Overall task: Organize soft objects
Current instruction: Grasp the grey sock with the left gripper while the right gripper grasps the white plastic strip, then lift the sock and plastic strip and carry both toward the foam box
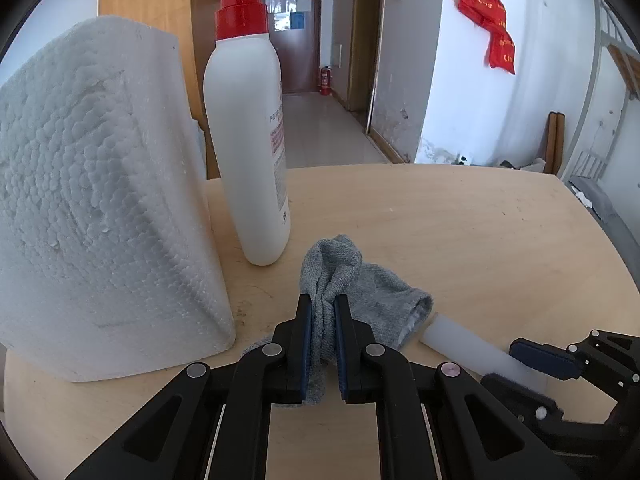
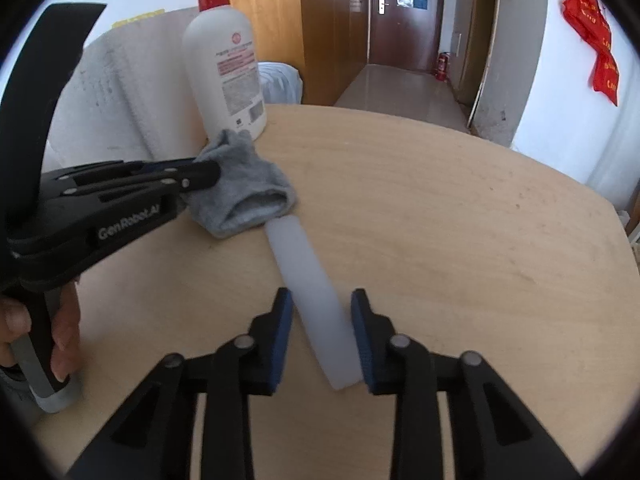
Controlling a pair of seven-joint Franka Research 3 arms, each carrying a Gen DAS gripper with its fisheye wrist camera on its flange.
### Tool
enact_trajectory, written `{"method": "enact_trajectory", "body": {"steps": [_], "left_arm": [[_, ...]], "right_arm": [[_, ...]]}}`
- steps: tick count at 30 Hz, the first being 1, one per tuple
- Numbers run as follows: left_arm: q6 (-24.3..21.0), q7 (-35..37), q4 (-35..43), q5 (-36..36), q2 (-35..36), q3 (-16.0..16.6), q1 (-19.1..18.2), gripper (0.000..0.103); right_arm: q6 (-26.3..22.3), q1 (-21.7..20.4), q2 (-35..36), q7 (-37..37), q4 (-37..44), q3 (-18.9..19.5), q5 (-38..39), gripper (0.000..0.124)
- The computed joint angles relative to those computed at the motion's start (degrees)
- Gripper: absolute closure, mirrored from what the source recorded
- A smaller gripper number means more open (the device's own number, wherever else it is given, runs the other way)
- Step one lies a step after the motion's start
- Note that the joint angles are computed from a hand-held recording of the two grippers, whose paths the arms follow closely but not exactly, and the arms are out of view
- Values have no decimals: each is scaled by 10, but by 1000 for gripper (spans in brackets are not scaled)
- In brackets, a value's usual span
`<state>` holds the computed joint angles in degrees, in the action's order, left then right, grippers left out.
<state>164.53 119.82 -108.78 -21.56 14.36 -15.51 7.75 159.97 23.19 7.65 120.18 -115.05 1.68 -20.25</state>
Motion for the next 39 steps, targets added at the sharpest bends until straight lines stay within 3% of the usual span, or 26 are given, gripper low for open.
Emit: {"method": "enact_trajectory", "body": {"steps": [8, 11, 19, 25, 31, 39], "left_arm": [[10, 23, -12, -30, -13, -9, 6, 93], [8, 58, -16, -70, -23, -19, 16, 93], [33, 163, -48, -183, -73, -12, 2, 93], [28, 231, -90, -264, -128, 19, -26, 93], [39, 253, -134, -297, -187, 61, -68, 93], [63, 270, -191, -326, -272, 115, -135, 93]], "right_arm": [[6, -6, -14, 4, -17, 3, 13, 103], [15, -10, -23, -3, -25, 8, 29, 103], [49, -24, -56, 36, -53, 12, 4, 103], [67, -41, -88, 104, -73, 28, -61, 103], [83, -68, -120, 159, -87, 53, -119, 103], [101, -128, -194, 234, -123, 118, -190, 103]]}}
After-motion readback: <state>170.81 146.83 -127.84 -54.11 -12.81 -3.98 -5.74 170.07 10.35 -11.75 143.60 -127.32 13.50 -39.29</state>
